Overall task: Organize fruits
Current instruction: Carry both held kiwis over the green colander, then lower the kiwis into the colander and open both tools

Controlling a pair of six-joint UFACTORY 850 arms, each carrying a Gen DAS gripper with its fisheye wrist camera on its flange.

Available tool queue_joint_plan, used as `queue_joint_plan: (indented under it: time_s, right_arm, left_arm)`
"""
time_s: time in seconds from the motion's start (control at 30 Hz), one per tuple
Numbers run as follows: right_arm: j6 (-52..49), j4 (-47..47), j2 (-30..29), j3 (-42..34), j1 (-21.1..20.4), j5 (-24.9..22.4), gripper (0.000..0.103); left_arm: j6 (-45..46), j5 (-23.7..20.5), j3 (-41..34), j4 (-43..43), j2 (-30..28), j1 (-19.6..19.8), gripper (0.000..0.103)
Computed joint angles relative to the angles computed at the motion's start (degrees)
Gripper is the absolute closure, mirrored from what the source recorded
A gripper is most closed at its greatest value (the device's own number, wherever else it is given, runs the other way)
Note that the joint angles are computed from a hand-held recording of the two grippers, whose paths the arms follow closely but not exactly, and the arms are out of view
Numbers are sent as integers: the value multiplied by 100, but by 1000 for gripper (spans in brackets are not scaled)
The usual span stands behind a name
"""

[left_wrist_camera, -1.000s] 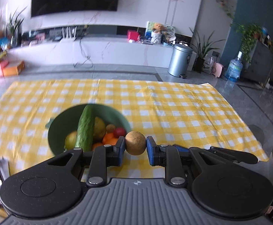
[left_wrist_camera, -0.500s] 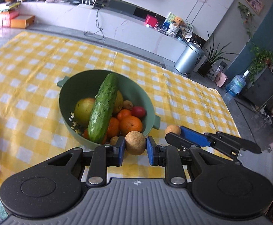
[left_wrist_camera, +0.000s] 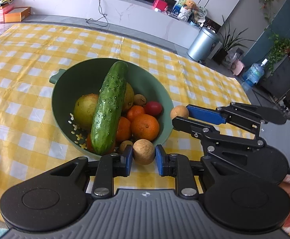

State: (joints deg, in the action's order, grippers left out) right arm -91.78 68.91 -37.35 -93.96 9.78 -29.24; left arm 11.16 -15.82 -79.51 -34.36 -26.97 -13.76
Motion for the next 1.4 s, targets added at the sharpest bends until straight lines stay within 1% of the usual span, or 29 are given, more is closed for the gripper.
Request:
queue_joint_plan:
  time_s: [0.07, 0.17, 0.27, 0.4, 0.47, 0.57, 0.67, 0.83, 0.93, 1.0, 1.07, 1.13, 1.2, 1.27, 1.37, 1.4]
  right_arm:
    - [128, -150, -138, -197, -12, -106, 82]
    - [272, -355, -324, -441, -11, -166, 82]
    - [327, -375, -437, -572, -35, -282, 82]
    - [278, -297, -516, -638, -58, -390, 82]
    - [250, -279, -559, -681, -64, -426, 82]
    - [286, -344, -632, -771, -60, -479, 82]
    - [336, -447, -698, -866, -40, -503, 82]
    - [441, -575, -793, -1012, -2, -521, 82]
    - [470, -630, -819, -1062, 20, -518, 82]
    - [507, -665, -845, -1116, 34, -528, 82]
    - [543, -685, -867, -1156, 49, -524, 82]
    - [659, -749, -912, -1235, 69, -529, 82]
    - [842, -854, -972, -1334, 91, -541, 82]
    - [1106, -1008, -1049, -1456, 113, -579, 82]
    - [1493, -1241, -1203, -1689, 152, -698, 82]
    - [1597, -1316, -1246, -1756, 171, -728, 81]
  left_arm:
    - [-157, -31, -96, 175, -73, -5, 76]
    - [-628, -17, -210, 634, -167, -32, 76]
    - [-962, -60, -314, 985, -259, -55, 76]
    - [-1986, -141, -458, 2089, -382, -127, 76]
    - [-2258, -166, -488, 2379, -409, -150, 76]
    - [-2222, -180, -500, 2349, -436, -136, 76]
    - [-2461, -239, -537, 2569, -474, -130, 76]
    - [-2193, -230, -529, 2287, -479, -90, 75]
    - [-2155, -202, -498, 2208, -454, -79, 69]
    - [-1997, -158, -441, 2005, -397, -63, 62]
    - [-1817, -66, -351, 1844, -304, -56, 59]
    - [-1906, 66, -253, 1948, -189, -60, 59]
    - [-2119, 252, -132, 2088, -64, -49, 59]
    - [-2554, 435, -31, 2413, 41, -33, 59]
    - [-3734, 595, 34, 3439, 137, -28, 59]
    - [-3933, 598, 31, 3612, 148, -21, 59]
